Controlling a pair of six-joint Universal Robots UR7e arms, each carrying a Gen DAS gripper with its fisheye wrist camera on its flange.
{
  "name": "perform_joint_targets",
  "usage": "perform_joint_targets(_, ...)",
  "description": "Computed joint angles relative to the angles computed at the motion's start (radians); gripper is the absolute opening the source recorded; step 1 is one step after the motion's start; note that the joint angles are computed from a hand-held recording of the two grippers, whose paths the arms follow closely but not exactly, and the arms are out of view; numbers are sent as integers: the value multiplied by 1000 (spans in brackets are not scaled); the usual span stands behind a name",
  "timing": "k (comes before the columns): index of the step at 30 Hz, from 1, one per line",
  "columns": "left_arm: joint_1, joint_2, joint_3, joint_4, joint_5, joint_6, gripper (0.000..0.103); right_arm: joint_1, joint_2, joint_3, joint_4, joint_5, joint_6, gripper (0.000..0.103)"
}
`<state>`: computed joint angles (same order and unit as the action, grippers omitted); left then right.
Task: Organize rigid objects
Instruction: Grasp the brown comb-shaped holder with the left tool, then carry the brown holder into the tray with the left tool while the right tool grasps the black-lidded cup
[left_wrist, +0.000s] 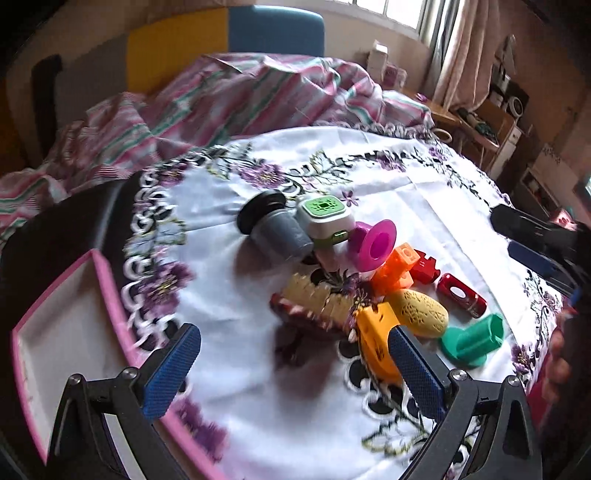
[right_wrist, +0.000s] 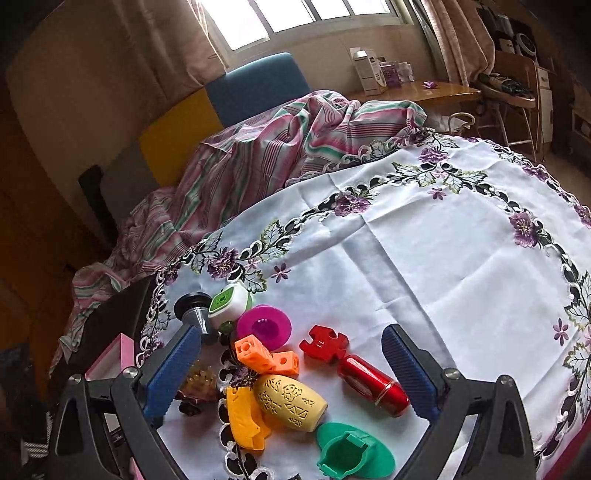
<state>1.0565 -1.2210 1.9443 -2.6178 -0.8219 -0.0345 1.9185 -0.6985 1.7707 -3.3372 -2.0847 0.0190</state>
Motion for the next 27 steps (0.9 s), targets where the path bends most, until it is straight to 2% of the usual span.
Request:
perform_joint_targets(3, 25, 50, -45, 13, -4, 9, 102, -3, -3, 1, 5, 7, 10, 101)
perform_joint_targets(5, 47, 76, -74, 22, -30, -1, 97, -4, -2, 0, 5, 7, 10, 101)
perform_joint_targets(8, 76, 97, -107, 64, -105, -2, 61, -5, -2, -2, 11, 4, 11, 101)
perform_joint_targets(12, 80, 81, -72, 1, -134, 18, 60, -3, 0, -6, 22, -5, 10, 101)
perform_joint_targets(18, 62, -28, 32, -70, -166, 2, 59, 1, 7, -15, 47, -14, -3, 100)
perform_joint_targets(22, 45, -128, 107, -102, -179, -15, 59, 13, 22, -36, 103, -14, -43, 91)
perform_joint_targets(27, 28, -234, 177, -106, -173, -47, 59, 45, 66, -94, 221, 36, -147, 80)
